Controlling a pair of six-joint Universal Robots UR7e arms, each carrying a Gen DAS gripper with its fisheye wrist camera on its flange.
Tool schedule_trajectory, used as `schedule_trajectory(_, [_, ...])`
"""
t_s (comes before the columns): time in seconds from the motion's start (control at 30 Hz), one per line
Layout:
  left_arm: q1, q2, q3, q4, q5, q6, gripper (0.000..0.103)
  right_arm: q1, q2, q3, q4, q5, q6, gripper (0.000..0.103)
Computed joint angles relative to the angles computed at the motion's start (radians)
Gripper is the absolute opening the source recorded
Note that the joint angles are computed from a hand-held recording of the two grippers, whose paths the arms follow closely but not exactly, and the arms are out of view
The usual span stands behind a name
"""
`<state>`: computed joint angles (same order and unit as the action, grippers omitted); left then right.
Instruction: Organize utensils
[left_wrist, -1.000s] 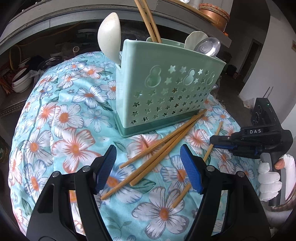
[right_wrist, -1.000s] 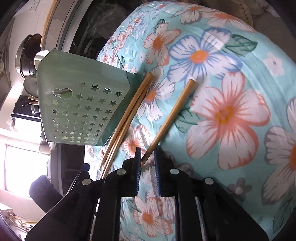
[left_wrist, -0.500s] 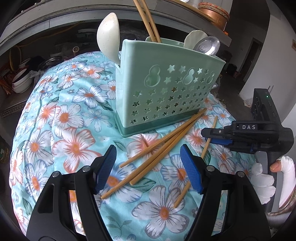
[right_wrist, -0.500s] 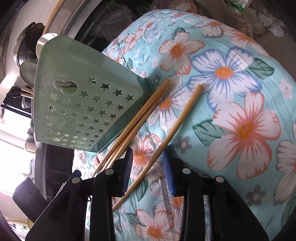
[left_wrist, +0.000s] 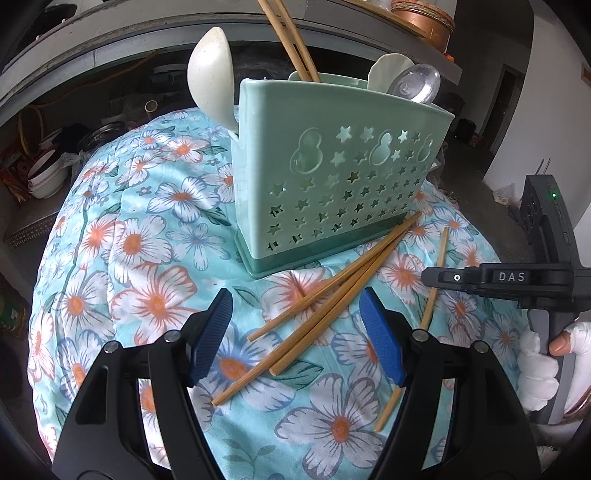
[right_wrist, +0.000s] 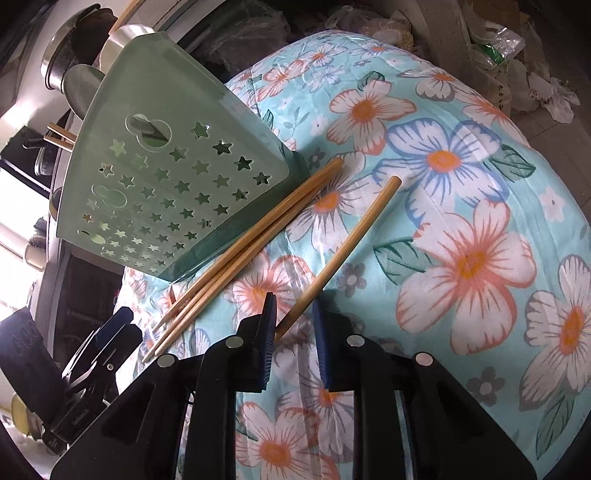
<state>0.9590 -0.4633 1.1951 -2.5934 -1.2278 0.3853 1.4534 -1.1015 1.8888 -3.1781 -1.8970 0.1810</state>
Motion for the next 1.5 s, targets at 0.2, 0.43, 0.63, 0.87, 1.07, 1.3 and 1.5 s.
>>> schedule_trajectory(0.2, [-0.021, 0.026, -0.001, -0.040, 0.036, 0.149, 0.062, -0.011, -0.023, 0.040, -0.015, 0.034, -0.002, 0.019])
schedule_trajectory(0.43, [-0.033, 0.072, -0.049, 0.003, 0.042, 0.299, 0.044, -0.025, -0.029, 0.055, -0.034, 0.071, -0.002, 0.019])
schedule_trajectory(0.63, [-0.030, 0.113, -0.115, 0.068, 0.046, 0.323, 0.027, -0.030, -0.033, 0.060, -0.037, 0.087, 0.001, 0.019])
schedule_trajectory(0.87, [-0.025, 0.136, -0.174, 0.149, 0.016, 0.328, 0.021, -0.034, -0.035, 0.064, -0.044, 0.096, 0.004, 0.019])
schedule_trajectory(1.07, [-0.030, 0.138, -0.178, 0.176, 0.003, 0.328, 0.010, -0.049, -0.046, 0.080, -0.055, 0.121, 0.007, 0.018])
schedule_trajectory(1.3, [-0.039, 0.122, -0.138, 0.136, -0.003, 0.345, 0.000, -0.060, -0.054, 0.090, -0.062, 0.134, 0.000, 0.018])
schedule_trajectory(1.5, [-0.042, 0.103, -0.114, 0.129, -0.014, 0.357, 0.000, -0.058, -0.051, 0.090, -0.065, 0.133, 0.001, 0.018])
